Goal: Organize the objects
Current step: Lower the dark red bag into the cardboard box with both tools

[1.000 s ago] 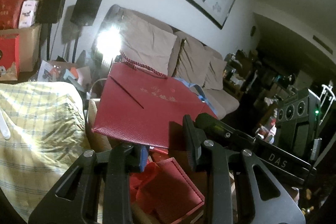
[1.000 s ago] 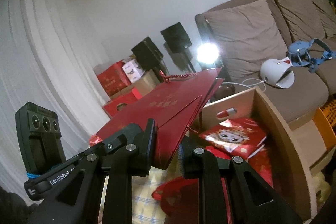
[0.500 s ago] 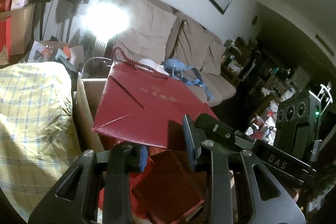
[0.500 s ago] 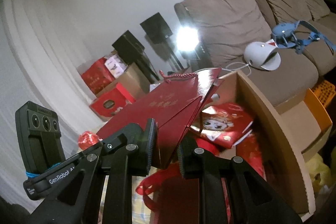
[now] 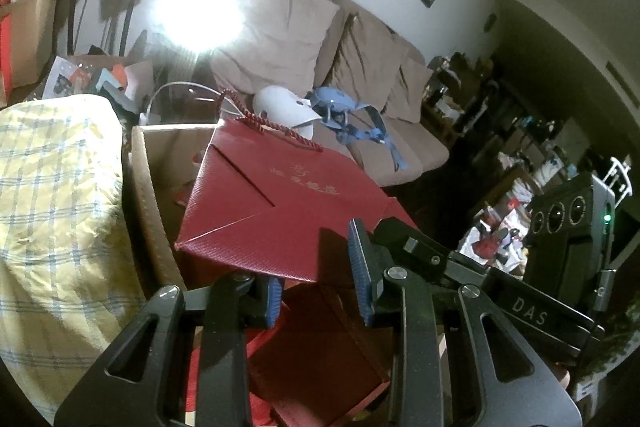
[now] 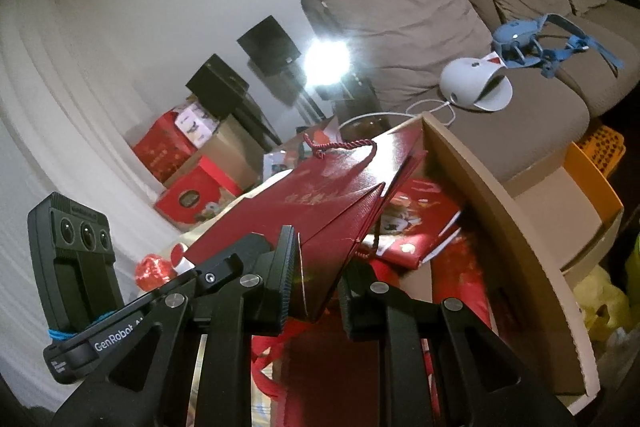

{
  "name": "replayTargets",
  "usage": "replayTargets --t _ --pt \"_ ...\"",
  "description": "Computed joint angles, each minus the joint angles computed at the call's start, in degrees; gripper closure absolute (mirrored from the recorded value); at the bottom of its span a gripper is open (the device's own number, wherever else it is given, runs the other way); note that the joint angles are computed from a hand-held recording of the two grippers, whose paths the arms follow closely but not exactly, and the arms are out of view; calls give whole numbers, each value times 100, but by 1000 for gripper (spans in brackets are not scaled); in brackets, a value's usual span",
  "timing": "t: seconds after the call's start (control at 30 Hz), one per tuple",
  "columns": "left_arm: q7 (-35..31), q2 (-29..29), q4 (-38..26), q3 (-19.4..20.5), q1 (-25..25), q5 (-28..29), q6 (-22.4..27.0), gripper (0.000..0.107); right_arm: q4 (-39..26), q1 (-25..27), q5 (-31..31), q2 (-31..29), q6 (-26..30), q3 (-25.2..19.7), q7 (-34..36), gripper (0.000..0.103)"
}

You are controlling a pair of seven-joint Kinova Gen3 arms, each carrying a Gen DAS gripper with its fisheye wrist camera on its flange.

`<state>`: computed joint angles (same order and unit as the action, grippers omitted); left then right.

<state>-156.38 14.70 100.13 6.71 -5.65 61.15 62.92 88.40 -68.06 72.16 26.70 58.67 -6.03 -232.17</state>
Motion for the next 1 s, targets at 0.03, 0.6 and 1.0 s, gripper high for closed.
replayTargets --t 0.03,0.6,1.0 --pt "28 8 -16 3 18 -32 1 80 4 7 -20 -3 1 -3 -6 84" --pt "540 119 -109 68 107 -366 17 80 66 192 -440 -56 -376 21 24 84" --pt "737 239 -264 121 102 -502 97 80 60 192 -542 -21 -514 114 -50 84"
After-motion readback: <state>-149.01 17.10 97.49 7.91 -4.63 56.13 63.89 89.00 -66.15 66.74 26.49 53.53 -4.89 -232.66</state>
